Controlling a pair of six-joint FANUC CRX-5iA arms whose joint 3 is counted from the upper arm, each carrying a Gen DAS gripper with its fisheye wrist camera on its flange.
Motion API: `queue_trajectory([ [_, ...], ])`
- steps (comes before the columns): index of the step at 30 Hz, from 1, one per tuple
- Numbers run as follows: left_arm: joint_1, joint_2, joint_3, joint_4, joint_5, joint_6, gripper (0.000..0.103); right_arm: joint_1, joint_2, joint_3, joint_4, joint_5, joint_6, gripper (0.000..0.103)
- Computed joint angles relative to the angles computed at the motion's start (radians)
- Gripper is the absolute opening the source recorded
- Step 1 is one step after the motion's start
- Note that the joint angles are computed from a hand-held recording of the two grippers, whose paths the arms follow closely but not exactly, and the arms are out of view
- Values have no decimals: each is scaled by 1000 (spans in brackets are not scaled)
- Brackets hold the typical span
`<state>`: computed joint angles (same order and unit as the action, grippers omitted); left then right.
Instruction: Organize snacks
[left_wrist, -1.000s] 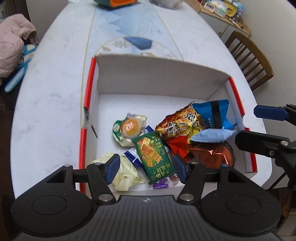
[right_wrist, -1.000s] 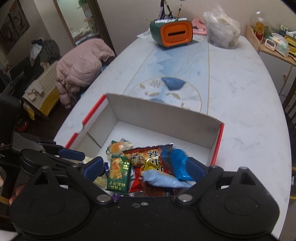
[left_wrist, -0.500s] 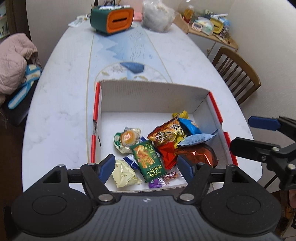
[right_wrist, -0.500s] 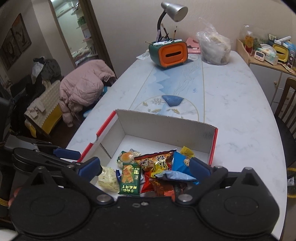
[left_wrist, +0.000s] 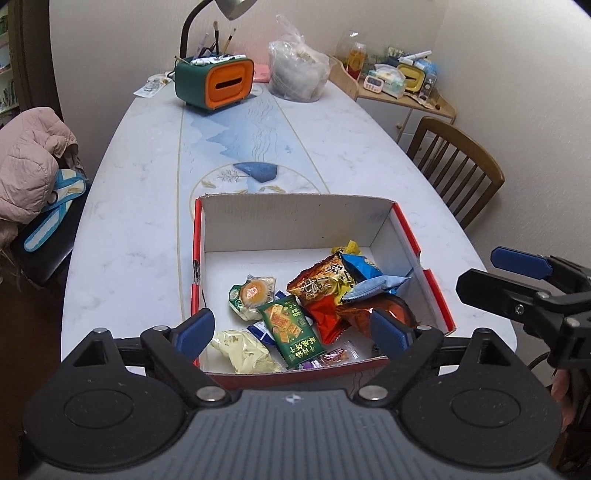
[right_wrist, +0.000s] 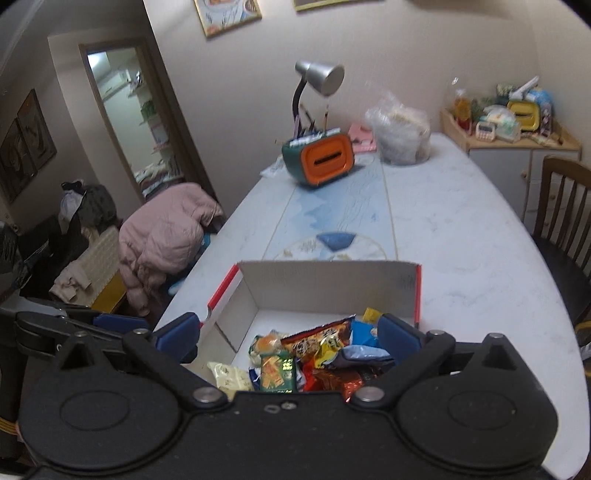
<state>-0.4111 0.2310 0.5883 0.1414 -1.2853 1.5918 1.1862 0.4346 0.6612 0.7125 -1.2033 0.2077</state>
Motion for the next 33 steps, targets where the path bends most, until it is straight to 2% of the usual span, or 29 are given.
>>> queue_trajectory([
  [4, -13, -29, -28, -17, 29, 5, 92, 19, -1, -18, 67, -20, -54, 103],
  [13, -40, -69, -57, -55, 65, 27, 92, 33, 8, 16, 22, -54, -79, 103],
  [23, -43, -75, -63, -57, 51, 52, 92, 56, 48, 74, 60, -143, -75, 103],
  [33, -48, -78, -62, -67, 54, 60, 92, 56, 56, 92, 57, -156, -57, 103],
])
